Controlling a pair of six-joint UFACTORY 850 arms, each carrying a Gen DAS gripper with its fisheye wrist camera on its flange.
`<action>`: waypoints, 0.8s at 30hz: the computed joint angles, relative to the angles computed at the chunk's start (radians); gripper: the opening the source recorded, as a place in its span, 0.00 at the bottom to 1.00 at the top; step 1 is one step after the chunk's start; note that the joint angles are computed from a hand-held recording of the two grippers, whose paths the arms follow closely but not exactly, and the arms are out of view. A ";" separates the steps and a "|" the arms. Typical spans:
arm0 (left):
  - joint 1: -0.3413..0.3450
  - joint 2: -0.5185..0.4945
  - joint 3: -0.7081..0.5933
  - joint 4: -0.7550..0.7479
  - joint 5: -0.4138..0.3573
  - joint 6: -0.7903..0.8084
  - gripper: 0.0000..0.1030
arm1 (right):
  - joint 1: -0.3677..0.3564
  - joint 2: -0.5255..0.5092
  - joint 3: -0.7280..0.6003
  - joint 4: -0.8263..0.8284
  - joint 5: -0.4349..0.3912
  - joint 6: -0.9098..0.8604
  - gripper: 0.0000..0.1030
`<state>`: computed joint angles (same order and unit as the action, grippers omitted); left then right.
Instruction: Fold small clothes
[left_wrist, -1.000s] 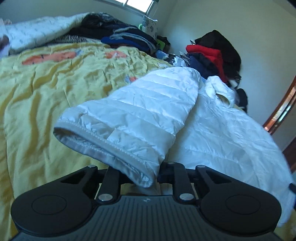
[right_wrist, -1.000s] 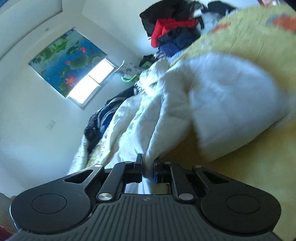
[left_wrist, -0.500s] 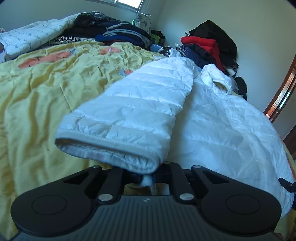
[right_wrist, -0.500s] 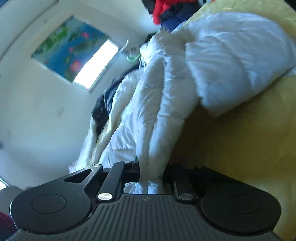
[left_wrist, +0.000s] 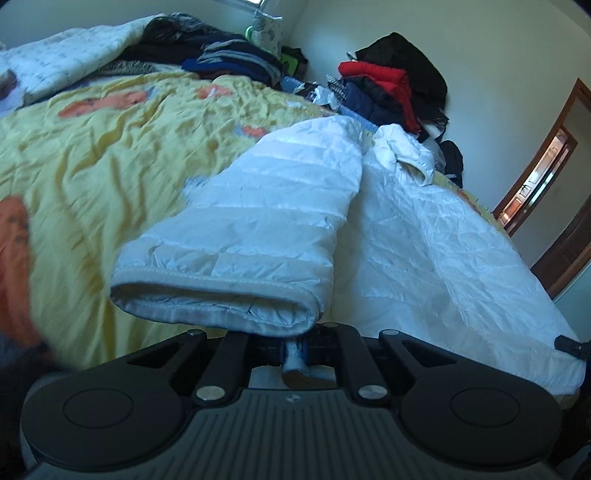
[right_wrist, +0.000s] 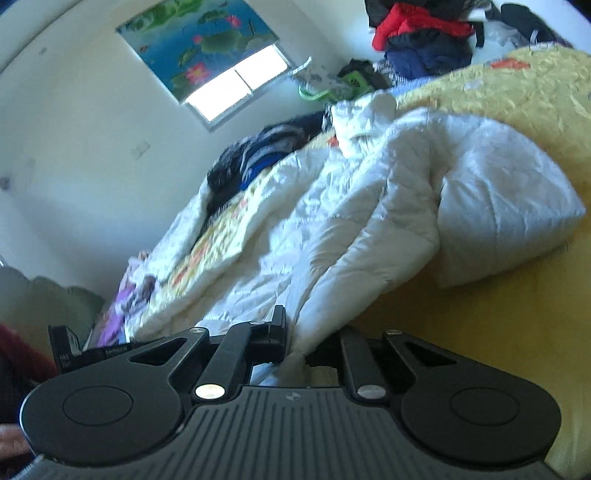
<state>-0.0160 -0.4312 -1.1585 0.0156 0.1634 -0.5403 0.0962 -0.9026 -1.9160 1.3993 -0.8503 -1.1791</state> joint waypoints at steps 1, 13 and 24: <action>-0.003 0.001 0.008 -0.046 -0.003 0.054 0.08 | -0.002 0.002 0.017 0.009 -0.008 -0.009 0.14; 0.018 0.109 0.210 0.056 0.304 -0.173 0.23 | -0.114 -0.046 0.150 0.549 -0.062 0.030 0.54; 0.008 0.144 0.177 -0.211 0.416 -0.017 0.70 | -0.106 -0.314 -0.288 0.550 0.168 0.372 0.59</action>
<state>-0.0083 -0.2871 -0.9816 -0.1950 0.5791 -0.5568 -0.0099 -1.2168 -2.2042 1.9497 -0.6821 -0.8068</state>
